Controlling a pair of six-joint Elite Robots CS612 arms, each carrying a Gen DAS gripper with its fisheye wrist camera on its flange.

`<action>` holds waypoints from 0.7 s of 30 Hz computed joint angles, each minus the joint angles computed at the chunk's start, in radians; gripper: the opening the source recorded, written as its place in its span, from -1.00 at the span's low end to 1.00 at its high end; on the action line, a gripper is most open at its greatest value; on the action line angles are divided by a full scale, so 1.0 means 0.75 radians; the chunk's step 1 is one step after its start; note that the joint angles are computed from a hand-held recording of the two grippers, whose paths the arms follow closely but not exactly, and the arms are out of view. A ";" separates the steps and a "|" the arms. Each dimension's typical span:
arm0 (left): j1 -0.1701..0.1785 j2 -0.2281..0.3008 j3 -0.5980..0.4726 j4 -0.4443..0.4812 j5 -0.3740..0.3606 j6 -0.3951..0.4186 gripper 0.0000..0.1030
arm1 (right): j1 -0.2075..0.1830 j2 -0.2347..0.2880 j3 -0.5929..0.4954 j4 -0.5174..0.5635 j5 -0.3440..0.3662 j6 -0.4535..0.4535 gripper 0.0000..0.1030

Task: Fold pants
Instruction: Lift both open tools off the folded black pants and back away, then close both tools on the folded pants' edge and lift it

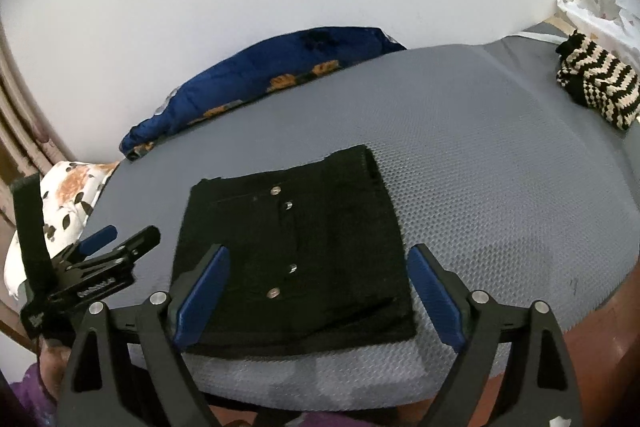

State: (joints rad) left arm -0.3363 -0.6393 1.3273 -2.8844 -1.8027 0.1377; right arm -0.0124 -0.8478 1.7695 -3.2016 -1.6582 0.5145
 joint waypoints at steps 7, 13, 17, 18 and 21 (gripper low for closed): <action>0.059 0.092 -0.173 0.252 -0.219 0.017 0.94 | -0.057 0.040 -0.028 0.077 0.082 -0.127 0.76; 0.090 0.167 -0.306 0.507 -0.444 0.065 0.94 | -0.102 0.080 -0.025 0.061 0.167 -0.094 0.76; 0.083 0.218 -0.395 0.662 -0.475 0.116 0.94 | -0.129 0.101 -0.025 0.036 0.260 -0.085 0.76; 0.083 0.228 -0.413 0.700 -0.492 0.136 0.94 | -0.134 0.107 -0.029 0.035 0.281 -0.092 0.76; 0.076 0.251 -0.460 0.769 -0.546 0.242 0.94 | -0.158 0.130 -0.043 0.032 0.384 -0.096 0.76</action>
State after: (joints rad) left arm -0.2791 -0.4511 0.9822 -2.3079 -2.2119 0.3192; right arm -0.1306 -0.7502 1.7369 -3.1774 -1.3704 0.4422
